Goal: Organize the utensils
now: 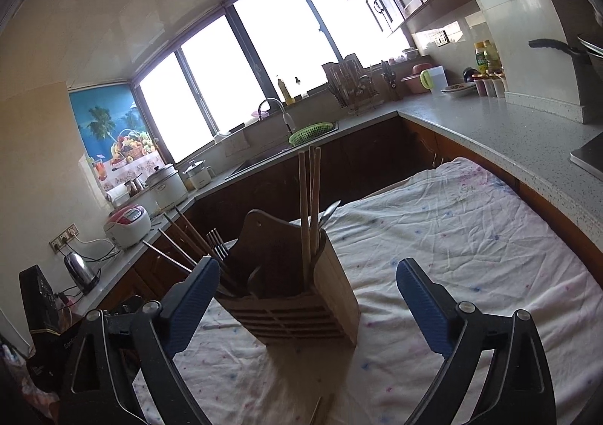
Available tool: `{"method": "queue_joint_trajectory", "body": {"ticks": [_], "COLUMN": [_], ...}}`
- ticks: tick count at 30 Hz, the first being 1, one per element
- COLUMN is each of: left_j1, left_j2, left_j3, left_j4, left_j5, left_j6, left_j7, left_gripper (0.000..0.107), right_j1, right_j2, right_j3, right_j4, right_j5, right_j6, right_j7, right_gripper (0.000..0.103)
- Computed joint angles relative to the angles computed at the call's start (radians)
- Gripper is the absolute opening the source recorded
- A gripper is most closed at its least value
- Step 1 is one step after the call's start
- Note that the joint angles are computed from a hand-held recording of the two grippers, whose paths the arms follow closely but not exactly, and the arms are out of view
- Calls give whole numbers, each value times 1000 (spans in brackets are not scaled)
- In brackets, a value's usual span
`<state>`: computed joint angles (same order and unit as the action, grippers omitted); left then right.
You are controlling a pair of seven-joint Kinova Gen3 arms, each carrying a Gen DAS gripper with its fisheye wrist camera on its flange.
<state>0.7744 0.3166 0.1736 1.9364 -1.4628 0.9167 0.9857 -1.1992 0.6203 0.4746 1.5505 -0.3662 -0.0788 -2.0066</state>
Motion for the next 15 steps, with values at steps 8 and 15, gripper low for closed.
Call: {"method": "queue_joint_trajectory", "body": {"ticks": [8, 15], "left_j1": [87, 180], "left_j2": [-23, -29], "left_j3": [48, 91], "left_j4": [53, 64], "left_j5": [48, 118], "left_j6": [83, 178], "left_j7": [82, 115], "left_gripper": [80, 80], "right_j1": [-61, -77], "right_j2": [-50, -108], "right_j3": [-5, -55], "right_j4": [125, 227], "right_j5": [-60, -123], "right_j6": [-40, -98], "right_j7": [25, 74], "right_gripper": [98, 98]}}
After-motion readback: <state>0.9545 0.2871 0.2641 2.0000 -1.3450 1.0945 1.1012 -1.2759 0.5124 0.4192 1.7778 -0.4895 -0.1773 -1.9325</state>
